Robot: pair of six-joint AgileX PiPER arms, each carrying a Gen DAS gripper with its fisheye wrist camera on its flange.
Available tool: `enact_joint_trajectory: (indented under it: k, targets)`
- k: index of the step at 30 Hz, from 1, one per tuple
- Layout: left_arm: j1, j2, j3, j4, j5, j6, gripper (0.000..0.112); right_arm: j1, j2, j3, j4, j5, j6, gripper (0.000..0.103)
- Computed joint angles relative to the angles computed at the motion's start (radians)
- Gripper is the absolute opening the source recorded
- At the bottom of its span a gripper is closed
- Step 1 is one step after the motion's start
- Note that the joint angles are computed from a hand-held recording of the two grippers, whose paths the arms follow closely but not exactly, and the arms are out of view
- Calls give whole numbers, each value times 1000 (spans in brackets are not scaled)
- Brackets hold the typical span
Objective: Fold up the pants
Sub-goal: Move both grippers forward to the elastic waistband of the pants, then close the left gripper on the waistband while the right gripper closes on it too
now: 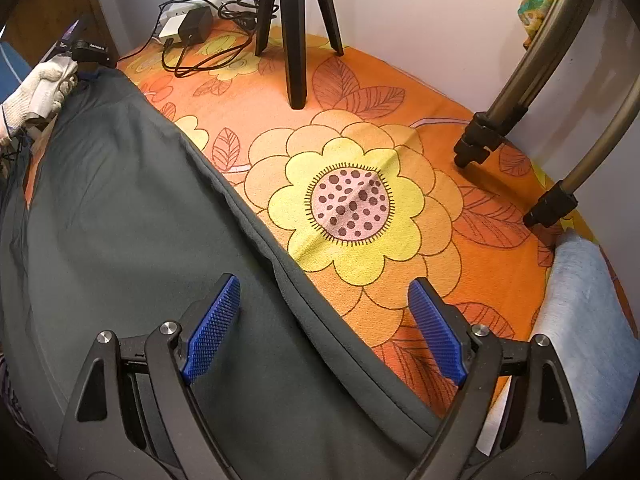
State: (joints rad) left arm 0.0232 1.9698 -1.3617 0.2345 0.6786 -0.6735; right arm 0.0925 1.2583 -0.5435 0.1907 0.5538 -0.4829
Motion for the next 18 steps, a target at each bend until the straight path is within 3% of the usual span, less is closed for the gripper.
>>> enact_joint_trajectory:
  k: [2,7,9,11,14,18]
  targets:
    - [-12,-10,26,68,-24,-50,29,4,5,2,1,-1,-2,88]
    - [26,-52,88,35,-93,-16,5,-20,23,13,72,6,-63,56]
    - [42,-72,113,-14,-127,28,3,-26,10,10,86,21,-69,18]
    - [55,-95,140,-52,-152,62,3,-55,-2,7,149,63,-130,12]
    - [94,-146,191,-153,-194,149,2,-1,-71,32,85,67,-60,8]
    - [128,-217,247,-247,-207,270,2,46,-201,37,52,136,18,6]
